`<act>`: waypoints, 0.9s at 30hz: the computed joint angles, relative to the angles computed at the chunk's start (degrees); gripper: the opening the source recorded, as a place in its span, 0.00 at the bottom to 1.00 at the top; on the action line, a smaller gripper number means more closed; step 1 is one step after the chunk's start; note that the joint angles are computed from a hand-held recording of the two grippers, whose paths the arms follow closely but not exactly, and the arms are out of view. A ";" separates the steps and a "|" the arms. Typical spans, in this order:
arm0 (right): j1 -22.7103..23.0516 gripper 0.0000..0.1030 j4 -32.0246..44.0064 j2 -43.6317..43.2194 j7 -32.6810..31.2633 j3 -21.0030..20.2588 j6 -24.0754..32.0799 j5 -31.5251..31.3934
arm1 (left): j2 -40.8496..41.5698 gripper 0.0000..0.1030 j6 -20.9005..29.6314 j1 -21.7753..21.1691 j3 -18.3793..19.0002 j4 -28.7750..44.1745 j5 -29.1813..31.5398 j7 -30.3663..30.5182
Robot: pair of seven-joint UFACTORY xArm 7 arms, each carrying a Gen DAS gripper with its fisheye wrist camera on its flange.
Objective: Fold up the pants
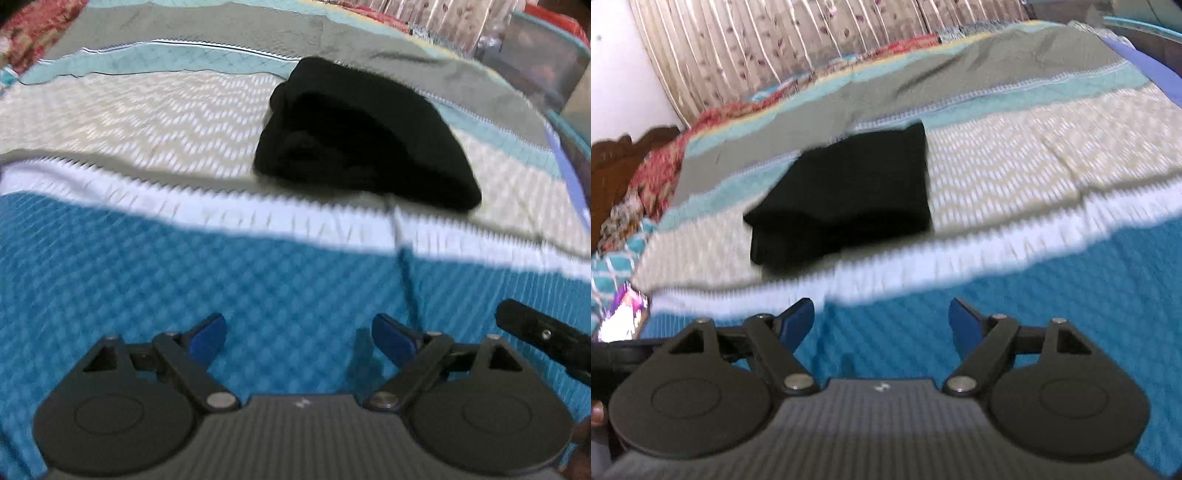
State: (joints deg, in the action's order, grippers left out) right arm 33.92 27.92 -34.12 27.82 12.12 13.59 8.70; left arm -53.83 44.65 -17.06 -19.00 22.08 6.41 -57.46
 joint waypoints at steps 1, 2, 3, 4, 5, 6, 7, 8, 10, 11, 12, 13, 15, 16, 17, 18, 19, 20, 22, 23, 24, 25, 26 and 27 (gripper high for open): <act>0.11 0.80 -1.12 -2.28 0.50 0.44 2.03 -0.05 | -0.88 0.91 1.80 -0.76 -1.34 0.17 -0.07 -0.62; 0.03 0.80 -1.78 -4.57 1.14 1.04 4.17 -0.26 | -1.58 0.93 3.25 -1.57 -2.14 0.30 -0.36 -1.24; 0.12 0.82 -2.61 -6.68 1.41 1.31 5.97 -0.48 | -2.25 0.95 4.75 -2.40 -2.80 0.48 -0.95 -2.17; 0.23 0.83 -3.37 -8.56 1.80 1.68 7.37 -0.61 | -2.84 0.95 6.17 -3.18 -3.49 0.67 -1.46 -3.18; 0.41 0.84 -4.14 -10.72 2.17 1.94 8.87 -0.73 | -3.19 0.98 7.34 -3.83 -4.26 0.94 -1.64 -3.99; 0.42 0.84 -4.78 -12.07 2.50 2.28 9.62 -0.90 | -3.53 1.00 8.42 -4.56 -5.04 1.18 -1.72 -4.70; 0.41 0.85 -5.41 -13.32 3.06 2.85 10.31 -1.08 | -4.24 1.00 9.23 -5.48 -5.32 0.84 -1.85 -5.11; 0.27 0.85 -5.75 -13.84 3.75 3.40 10.94 -1.24 | -4.39 1.00 10.11 -6.13 -5.60 0.92 -1.93 -5.44; 0.58 0.88 -5.79 -13.99 5.09 3.29 13.85 -0.75 | -4.20 1.00 11.94 -6.98 -6.46 1.54 -1.71 -6.08; 0.90 0.89 -6.14 -14.15 5.62 3.13 14.28 -0.28 | -3.86 1.00 12.64 -7.29 -6.85 1.95 -1.53 -6.34; 0.92 0.89 -7.06 -14.93 5.86 3.39 13.06 -0.39 | -3.70 1.00 13.48 -7.69 -7.16 2.33 -1.40 -6.57; 0.99 0.90 -7.40 -15.34 6.19 3.46 12.88 -0.45 | -3.52 1.00 14.37 -8.12 -7.46 2.70 -1.30 -6.73; 1.76 0.93 -8.10 -15.82 6.35 2.65 12.28 0.09 | -3.36 1.00 15.75 -8.99 -7.89 3.22 -1.24 -7.16; 1.84 0.94 -8.34 -16.09 6.70 2.67 12.12 0.19 | -3.22 1.00 16.26 -9.39 -7.94 3.43 -1.20 -7.17; 1.90 0.95 -8.49 -16.17 6.85 2.67 11.95 0.15 | -2.96 1.00 16.85 -9.79 -7.92 3.76 -1.17 -7.01; 2.11 0.96 -8.58 -16.04 6.71 2.43 11.76 0.13 | -2.65 1.00 17.26 -10.11 -7.84 4.02 -1.10 -6.74; 2.34 0.97 -8.65 -15.94 6.62 2.33 11.57 0.14 | -2.50 1.00 17.68 -10.44 -7.89 4.25 -1.12 -6.66; 3.09 1.00 -8.86 -15.83 6.10 1.67 11.07 0.46 | -2.51 1.00 18.50 -10.90 -8.39 4.73 -1.38 -7.08; 3.27 1.00 -9.00 -15.98 5.86 1.89 11.06 0.24 | -2.35 1.00 18.79 -11.07 -8.10 4.83 -1.20 -6.91; 3.25 1.00 -8.90 -16.06 5.70 2.12 11.33 -0.06 | -1.75 1.00 18.15 -10.86 -8.09 4.61 -1.01 -6.92; 3.23 1.00 -8.88 -16.04 5.52 2.35 11.40 -0.36 | -1.54 1.00 18.41 -10.90 -8.21 4.86 -0.93 -7.07; 3.19 1.00 -8.93 -16.06 5.47 2.57 11.32 -0.57 | -1.32 1.00 18.50 -10.88 -8.31 4.98 -0.84 -7.26; 3.16 1.00 -8.97 -16.07 5.44 2.70 11.23 -0.73 | -1.23 1.00 18.41 -10.92 -8.31 4.87 -0.73 -7.38; 3.12 1.00 -9.01 -16.06 5.45 2.90 11.15 -0.94 | -1.17 1.00 18.65 -11.03 -8.42 5.00 -0.67 -7.55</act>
